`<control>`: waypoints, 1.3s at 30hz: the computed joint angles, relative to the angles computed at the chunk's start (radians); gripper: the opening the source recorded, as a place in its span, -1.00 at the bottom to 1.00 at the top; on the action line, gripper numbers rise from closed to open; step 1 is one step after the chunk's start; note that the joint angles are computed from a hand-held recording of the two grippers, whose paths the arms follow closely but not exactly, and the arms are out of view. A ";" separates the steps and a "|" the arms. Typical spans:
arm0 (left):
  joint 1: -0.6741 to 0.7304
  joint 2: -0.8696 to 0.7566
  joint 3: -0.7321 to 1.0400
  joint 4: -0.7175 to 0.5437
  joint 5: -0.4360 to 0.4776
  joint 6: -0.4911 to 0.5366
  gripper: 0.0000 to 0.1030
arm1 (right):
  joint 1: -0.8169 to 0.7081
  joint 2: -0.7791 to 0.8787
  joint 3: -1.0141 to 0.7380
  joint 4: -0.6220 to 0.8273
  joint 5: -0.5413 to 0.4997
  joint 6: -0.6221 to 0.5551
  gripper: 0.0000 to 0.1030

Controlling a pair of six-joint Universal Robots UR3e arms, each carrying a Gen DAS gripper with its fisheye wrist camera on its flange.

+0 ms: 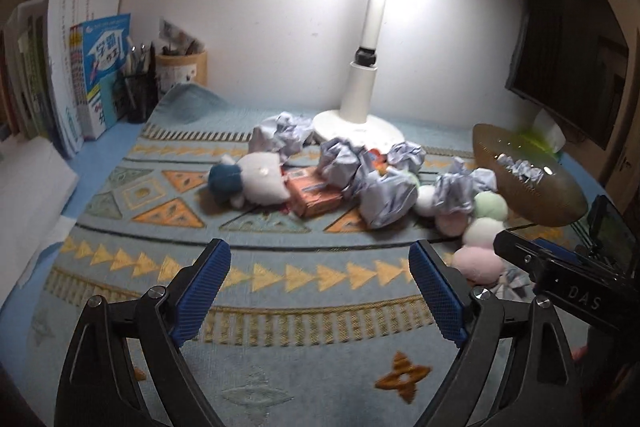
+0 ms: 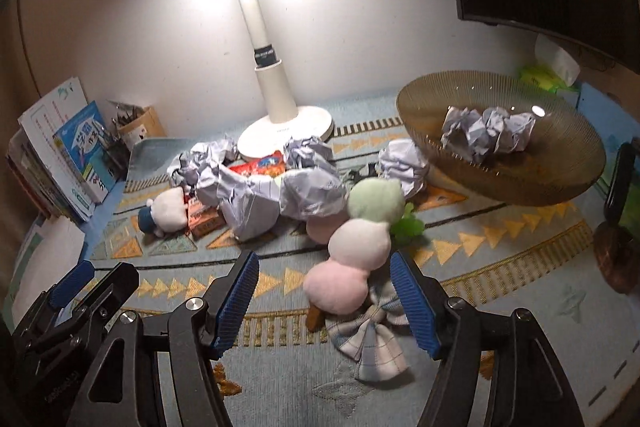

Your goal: Organize objects

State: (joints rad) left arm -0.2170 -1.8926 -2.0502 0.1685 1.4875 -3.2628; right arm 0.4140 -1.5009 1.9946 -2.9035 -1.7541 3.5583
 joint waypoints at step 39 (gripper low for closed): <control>0.064 0.006 0.093 -0.277 -0.178 0.077 0.75 | -0.040 0.032 0.016 -0.023 0.081 -0.057 0.62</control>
